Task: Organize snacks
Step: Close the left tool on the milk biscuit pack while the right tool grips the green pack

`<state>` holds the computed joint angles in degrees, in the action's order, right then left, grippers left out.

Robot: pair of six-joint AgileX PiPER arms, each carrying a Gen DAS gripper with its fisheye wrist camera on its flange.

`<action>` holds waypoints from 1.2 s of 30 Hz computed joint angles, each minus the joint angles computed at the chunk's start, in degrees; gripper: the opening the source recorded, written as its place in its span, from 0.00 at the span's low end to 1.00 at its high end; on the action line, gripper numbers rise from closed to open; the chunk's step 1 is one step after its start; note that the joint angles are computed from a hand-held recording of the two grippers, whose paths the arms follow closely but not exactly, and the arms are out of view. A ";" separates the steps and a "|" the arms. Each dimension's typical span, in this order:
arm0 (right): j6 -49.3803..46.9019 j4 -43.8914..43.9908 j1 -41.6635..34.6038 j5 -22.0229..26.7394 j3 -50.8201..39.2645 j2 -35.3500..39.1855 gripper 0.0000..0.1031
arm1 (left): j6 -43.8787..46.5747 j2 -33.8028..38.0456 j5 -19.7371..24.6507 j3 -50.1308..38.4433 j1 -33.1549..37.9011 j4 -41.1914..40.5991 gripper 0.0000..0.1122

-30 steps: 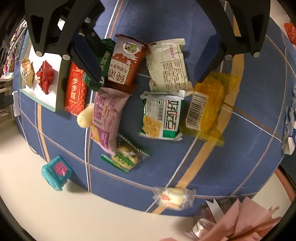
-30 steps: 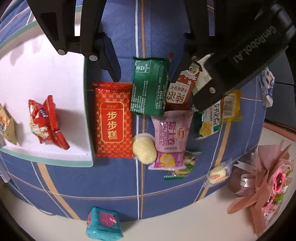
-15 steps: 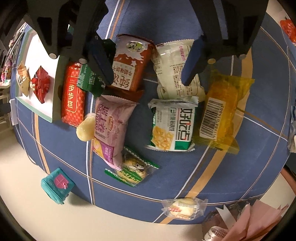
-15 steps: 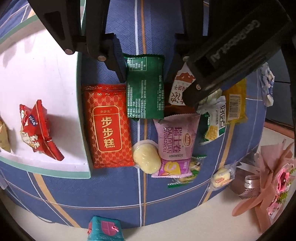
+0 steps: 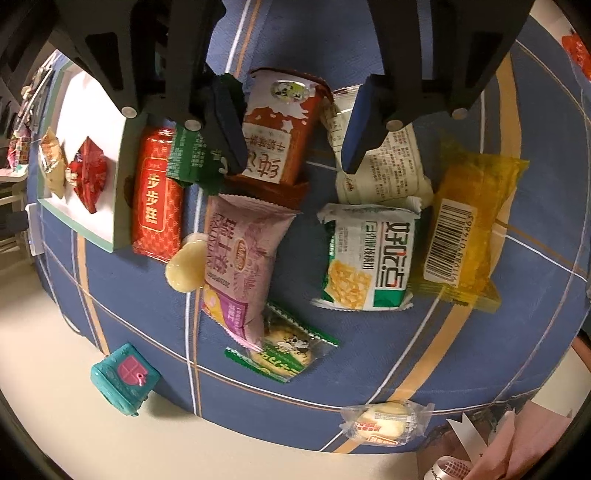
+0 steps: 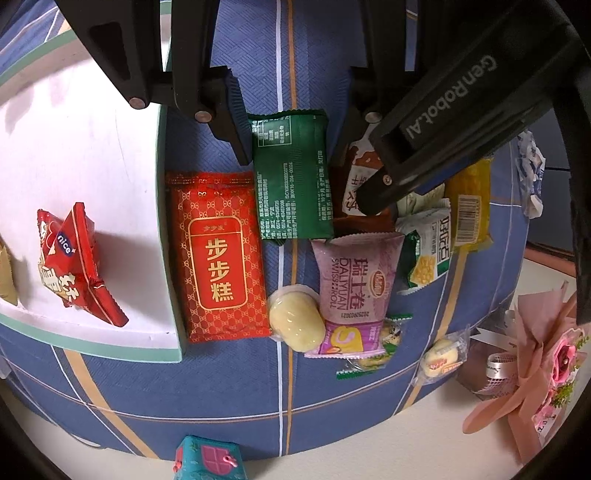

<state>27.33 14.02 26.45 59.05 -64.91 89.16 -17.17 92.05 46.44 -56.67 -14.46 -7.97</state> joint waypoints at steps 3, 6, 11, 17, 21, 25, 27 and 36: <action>-0.58 0.47 -0.34 0.40 -0.20 0.12 0.41 | 2.59 0.37 -0.09 -0.23 0.60 -2.96 0.49; -1.33 0.79 -0.81 1.35 -0.62 0.09 0.42 | 1.80 0.72 0.29 -0.44 -0.42 -1.92 0.49; -2.11 0.70 -0.93 2.60 -0.59 -0.48 0.42 | -0.05 2.06 0.08 -1.02 -2.11 -1.12 0.49; -1.80 -0.08 -0.10 3.19 -0.65 -0.56 0.42 | -0.98 3.48 -0.90 -0.72 -2.57 -0.79 0.49; -1.91 -0.16 -0.09 3.38 -0.73 -0.59 0.42 | -1.11 3.12 -1.70 0.00 -1.98 -1.26 0.42; -2.08 0.35 -0.53 3.23 -0.76 -0.45 0.42 | -1.97 2.80 -1.82 0.30 -1.14 -0.85 0.41; -2.18 0.19 -0.58 3.29 -0.98 -0.21 0.42 | -1.59 2.18 -1.82 0.94 -0.25 -0.75 0.41; -1.34 -1.30 2.08 2.43 -1.38 2.03 0.42 | -3.30 2.95 -2.92 1.43 -1.23 1.11 0.37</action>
